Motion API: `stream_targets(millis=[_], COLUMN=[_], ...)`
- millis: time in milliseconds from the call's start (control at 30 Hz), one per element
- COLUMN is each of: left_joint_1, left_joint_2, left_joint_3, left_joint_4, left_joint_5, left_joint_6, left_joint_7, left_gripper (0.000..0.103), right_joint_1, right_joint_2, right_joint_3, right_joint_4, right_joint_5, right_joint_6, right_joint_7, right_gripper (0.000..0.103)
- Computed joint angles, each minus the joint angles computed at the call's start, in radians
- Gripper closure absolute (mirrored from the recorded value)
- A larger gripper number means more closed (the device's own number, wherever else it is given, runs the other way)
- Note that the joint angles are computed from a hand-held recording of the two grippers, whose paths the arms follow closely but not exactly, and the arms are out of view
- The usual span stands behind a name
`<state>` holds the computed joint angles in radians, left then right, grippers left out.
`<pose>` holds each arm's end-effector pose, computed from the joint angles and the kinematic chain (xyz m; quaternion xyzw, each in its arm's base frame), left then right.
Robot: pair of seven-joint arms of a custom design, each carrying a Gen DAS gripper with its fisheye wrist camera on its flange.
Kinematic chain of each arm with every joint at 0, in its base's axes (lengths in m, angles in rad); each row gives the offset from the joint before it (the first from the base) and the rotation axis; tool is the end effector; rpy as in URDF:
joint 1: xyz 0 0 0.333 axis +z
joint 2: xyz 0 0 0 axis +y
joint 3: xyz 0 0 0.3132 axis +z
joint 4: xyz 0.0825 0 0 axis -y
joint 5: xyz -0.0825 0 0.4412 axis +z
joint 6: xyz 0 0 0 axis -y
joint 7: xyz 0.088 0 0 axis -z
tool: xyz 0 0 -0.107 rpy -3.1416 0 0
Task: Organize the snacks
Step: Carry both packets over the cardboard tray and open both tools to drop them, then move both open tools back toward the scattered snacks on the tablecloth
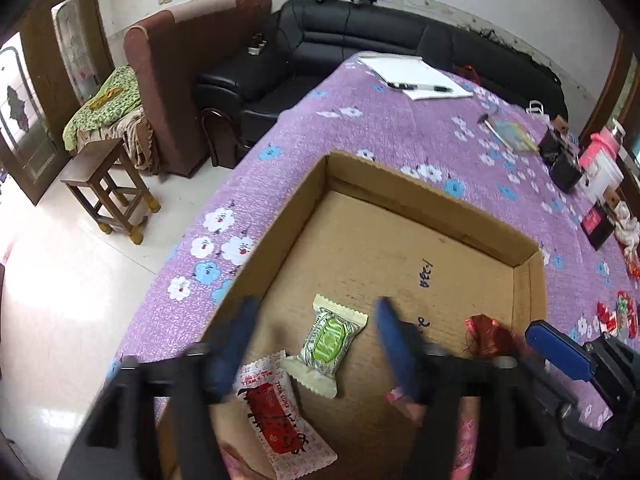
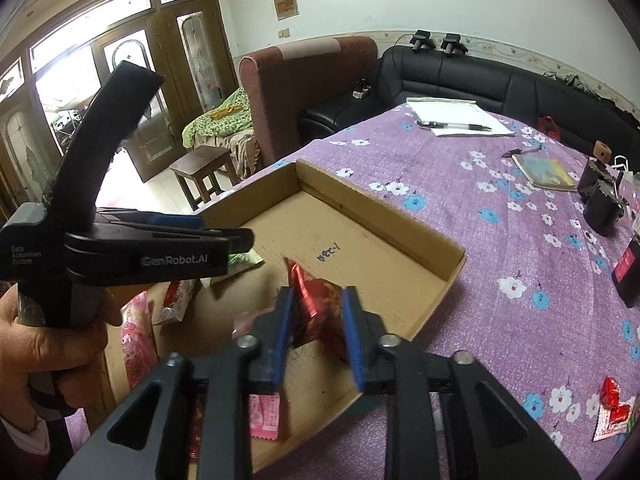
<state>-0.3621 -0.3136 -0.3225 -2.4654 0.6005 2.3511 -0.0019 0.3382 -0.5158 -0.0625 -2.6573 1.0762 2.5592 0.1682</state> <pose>0.3979 -0.3121 0.3906 -0.8241 0.4891 -0.1647 0.2335 0.4390 0.1122 0.4078 -0.8540 0.3143 -0.0832 0.4062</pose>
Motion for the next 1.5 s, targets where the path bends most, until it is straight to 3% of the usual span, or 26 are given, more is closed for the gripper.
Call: stream_targets(millis=[133,233,600,667,700,800,900,1233,1500], left_joint_1=[-0.002,-0.006,-0.033,-0.039,-0.042,-0.049,-0.058,-0.079,-0.111], left_joint_2=[-0.042,-0.073,-0.1,-0.097,-0.095,-0.076,-0.053,0.003,0.201], left_joint_3=[-0.02,-0.024,-0.062,-0.07,-0.072,-0.086,-0.094,-0.106,-0.102], left_joint_4=[-0.008,-0.019,0.005,0.017,0.021,0.048,0.079,0.129,0.288], left_joint_5=[0.03,0.035,0.089,0.098,0.104,0.131,0.151,0.199,0.247], left_joint_6=[-0.035,-0.046,-0.1,-0.107,-0.106,-0.109,-0.119,-0.079,-0.051], left_joint_7=[-0.04,-0.065,-0.13,-0.14,-0.144,-0.157,-0.161,-0.228,-0.169], left_gripper=[0.031,0.028,0.026,0.026,0.024,0.015,0.015,0.002,0.001], right_joint_1=[0.0,-0.005,-0.068,-0.089,-0.1,-0.131,-0.156,-0.252,-0.368], right_joint_2=[-0.023,-0.045,-0.15,-0.165,-0.172,-0.175,-0.17,-0.212,-0.127], right_joint_3=[-0.009,-0.018,-0.065,-0.078,-0.083,-0.105,-0.118,-0.168,-0.224], right_joint_4=[-0.013,-0.021,-0.067,-0.077,-0.081,-0.082,-0.078,-0.096,-0.045], right_joint_5=[0.009,0.016,-0.01,-0.013,-0.015,-0.029,-0.033,-0.058,-0.097], right_joint_6=[-0.005,-0.013,-0.047,-0.042,-0.036,-0.048,-0.055,-0.074,-0.067], right_joint_7=[-0.008,-0.008,0.008,0.01,0.012,0.026,0.032,0.014,-0.005], right_gripper=[0.066,0.056,0.053,0.037,0.036,0.036,0.034,0.011,0.009])
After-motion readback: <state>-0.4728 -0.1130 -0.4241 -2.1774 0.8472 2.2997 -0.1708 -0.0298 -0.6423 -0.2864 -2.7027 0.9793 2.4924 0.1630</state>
